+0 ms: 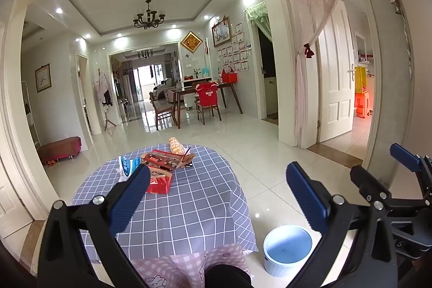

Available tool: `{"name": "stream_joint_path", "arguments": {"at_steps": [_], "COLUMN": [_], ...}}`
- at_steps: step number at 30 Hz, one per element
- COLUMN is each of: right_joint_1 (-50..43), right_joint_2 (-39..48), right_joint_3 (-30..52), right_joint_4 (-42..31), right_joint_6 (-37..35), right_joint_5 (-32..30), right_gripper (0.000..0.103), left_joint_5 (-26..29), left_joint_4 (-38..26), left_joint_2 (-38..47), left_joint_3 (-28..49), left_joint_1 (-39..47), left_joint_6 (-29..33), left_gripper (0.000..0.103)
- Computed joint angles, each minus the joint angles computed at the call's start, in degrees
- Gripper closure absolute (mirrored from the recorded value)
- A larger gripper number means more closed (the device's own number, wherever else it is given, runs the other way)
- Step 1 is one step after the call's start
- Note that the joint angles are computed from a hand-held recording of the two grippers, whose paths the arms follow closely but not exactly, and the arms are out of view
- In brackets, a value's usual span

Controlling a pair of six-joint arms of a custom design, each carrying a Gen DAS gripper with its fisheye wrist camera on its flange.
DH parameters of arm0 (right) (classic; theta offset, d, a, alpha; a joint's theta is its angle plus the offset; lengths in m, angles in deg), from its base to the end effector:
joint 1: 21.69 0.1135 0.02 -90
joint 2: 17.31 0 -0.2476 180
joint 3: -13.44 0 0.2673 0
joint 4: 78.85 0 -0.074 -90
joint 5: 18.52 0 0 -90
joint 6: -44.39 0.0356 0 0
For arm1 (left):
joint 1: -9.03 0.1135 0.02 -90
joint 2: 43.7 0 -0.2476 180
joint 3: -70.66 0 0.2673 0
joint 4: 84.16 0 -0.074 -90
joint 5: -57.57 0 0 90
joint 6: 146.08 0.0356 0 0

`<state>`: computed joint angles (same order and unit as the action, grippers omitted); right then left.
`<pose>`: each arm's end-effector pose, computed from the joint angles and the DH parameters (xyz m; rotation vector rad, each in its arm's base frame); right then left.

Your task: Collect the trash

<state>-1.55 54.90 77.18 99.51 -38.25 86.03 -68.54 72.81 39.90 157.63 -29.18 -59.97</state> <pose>0.2993 0.1002 0.2909 -0.0088 1.7433 0.1301 0.2927 -0.2037 0.3407 0.1360 1.8420 0.0920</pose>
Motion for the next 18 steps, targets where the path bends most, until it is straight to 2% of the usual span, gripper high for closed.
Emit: {"name": "stream_joint_path", "arguments": {"at_steps": [18], "right_joint_1": [0.5], "right_joint_2": [0.6], "right_joint_3": [0.4], "right_joint_4": [0.2], "right_joint_6": [-0.1], "right_joint_5": [0.3], "right_gripper": [0.006], "left_joint_5": [0.0], "left_joint_4": [-0.3], "left_joint_2": [-0.1], "left_joint_3": [0.0], "left_joint_1": [0.0], "left_joint_6": [0.0], "left_gripper": [0.004]}}
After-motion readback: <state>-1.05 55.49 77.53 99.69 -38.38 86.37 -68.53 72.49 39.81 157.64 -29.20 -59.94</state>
